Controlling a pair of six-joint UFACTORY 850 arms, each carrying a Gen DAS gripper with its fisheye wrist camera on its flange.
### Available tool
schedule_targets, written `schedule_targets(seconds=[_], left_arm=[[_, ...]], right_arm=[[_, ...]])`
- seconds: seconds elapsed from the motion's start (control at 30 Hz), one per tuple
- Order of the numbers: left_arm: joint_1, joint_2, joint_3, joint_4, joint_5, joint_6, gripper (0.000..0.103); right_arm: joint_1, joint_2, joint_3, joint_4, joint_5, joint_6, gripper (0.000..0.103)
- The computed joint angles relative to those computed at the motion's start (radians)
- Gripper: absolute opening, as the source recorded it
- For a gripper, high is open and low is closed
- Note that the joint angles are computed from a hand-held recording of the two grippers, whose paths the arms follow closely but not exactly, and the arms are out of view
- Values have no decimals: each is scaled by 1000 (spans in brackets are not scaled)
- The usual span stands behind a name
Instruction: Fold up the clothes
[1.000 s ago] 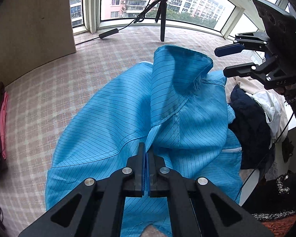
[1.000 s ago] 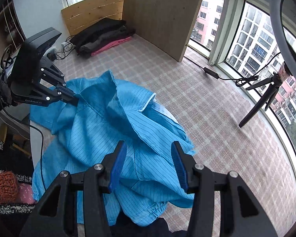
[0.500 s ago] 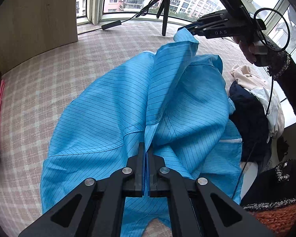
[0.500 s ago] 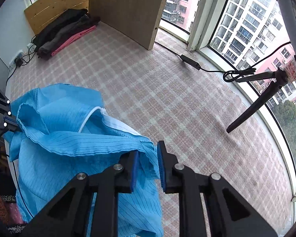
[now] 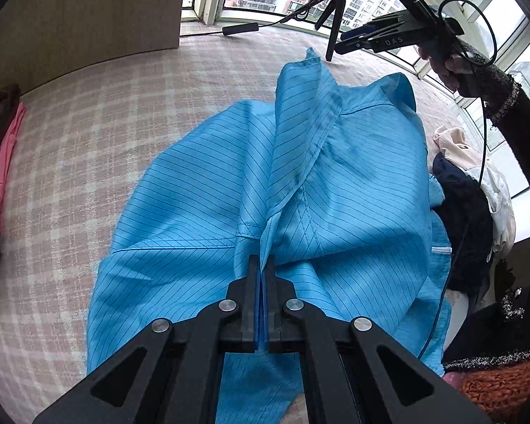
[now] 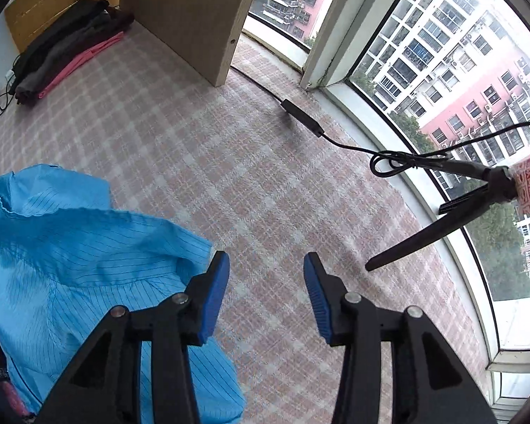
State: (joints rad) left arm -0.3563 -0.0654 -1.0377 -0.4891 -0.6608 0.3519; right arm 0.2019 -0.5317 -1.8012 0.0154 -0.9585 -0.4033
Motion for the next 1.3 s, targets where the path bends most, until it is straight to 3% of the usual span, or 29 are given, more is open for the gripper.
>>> schedule_targets(seconds=[0.03,0.13,0.23,0.37,0.47,0.53,0.6,0.87,1.0,1.07,1.1,1.13,1.17,1.3], left_arm=[[11,3,2,0,-2,-1,0],[27,20,11,25,-19,-4,0],[41,26,13,49,-56,-18,1],[51,36,-13,161,-97,-119,11],[43,48,-61,220,-93,-166,16],[13,24,-128,233,-95,-154,38],[-16,-6,-199,247,-99,-138,51],[-157,-378,-661,285,-259,19,60],[-196,-591,-911,337,-432,47,60],[-209,-693,-1032,341,-531,54,58],[-213,-735,-1083,338,-574,50,44],[-211,-764,-1118,328,-603,31,8],[-208,-773,-1129,319,-603,9,1],[-166,-724,-1070,248,-544,-31,0]], right_arm=[[-21,6,10,71,-34,-13,44],[-82,55,117,334,-127,-114,60],[-92,158,305,445,-97,-181,60],[-67,277,500,579,-100,-324,57],[-10,347,590,520,-48,-324,58],[-3,369,614,525,-32,-321,58],[-18,374,619,553,-33,-312,58],[-70,458,692,611,22,-308,58],[-68,463,725,626,52,-307,58],[-58,463,738,618,73,-304,58],[-51,462,742,607,84,-302,58],[-43,460,745,596,96,-299,58],[-36,458,747,587,104,-296,58],[-29,438,750,576,99,-288,54]])
